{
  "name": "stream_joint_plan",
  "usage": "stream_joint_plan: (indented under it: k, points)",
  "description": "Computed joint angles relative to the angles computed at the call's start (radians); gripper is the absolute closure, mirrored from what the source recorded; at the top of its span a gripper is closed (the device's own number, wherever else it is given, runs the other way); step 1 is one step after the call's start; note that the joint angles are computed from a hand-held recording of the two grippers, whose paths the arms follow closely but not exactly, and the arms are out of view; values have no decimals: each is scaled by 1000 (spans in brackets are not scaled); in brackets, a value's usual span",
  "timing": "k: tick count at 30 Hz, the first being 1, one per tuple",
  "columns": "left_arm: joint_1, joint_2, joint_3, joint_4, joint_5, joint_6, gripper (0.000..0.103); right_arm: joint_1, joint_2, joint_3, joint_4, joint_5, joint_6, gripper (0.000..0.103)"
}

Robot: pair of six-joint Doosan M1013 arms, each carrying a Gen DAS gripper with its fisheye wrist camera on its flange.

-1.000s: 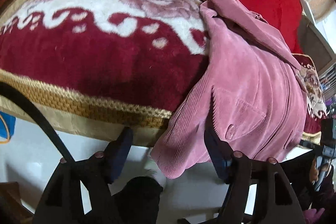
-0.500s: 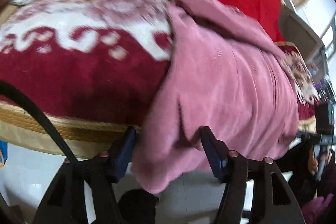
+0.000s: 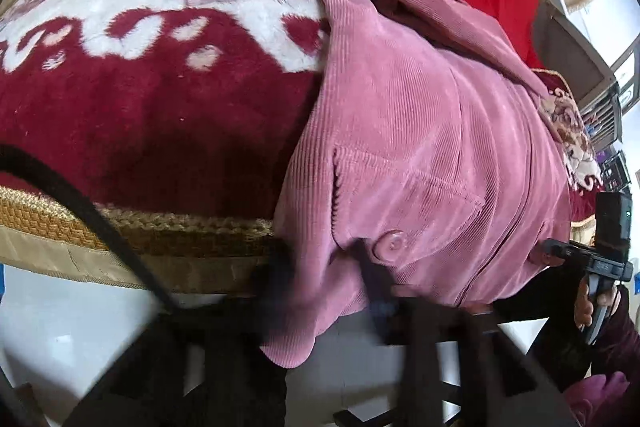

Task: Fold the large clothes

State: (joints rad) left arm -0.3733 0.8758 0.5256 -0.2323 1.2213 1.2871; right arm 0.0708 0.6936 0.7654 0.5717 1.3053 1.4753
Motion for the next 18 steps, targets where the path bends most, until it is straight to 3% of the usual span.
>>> stream_joint_plan:
  k: [2, 4, 7, 12, 14, 18]
  points:
    - [-2, -1, -1, 7, -1, 5, 96, 3, 18, -20, -26, 35, 33, 50]
    - [-7, -1, -7, 3, -11, 15, 98, 3, 15, -14, 15, 28, -2, 66]
    - [2, -43, 58, -79, -97, 47, 99, -13, -7, -3, 153, -6, -89, 82]
    - [27, -98, 113, -215, -227, 76, 99, -21, 15, -97, 256, -25, -150, 84]
    - [33, -94, 79, -244, -245, 91, 99, -21, 46, -167, 263, -9, -137, 85]
    - [34, -11, -126, -241, -186, 60, 99, -33, 109, -291, 338, 5, -91, 85]
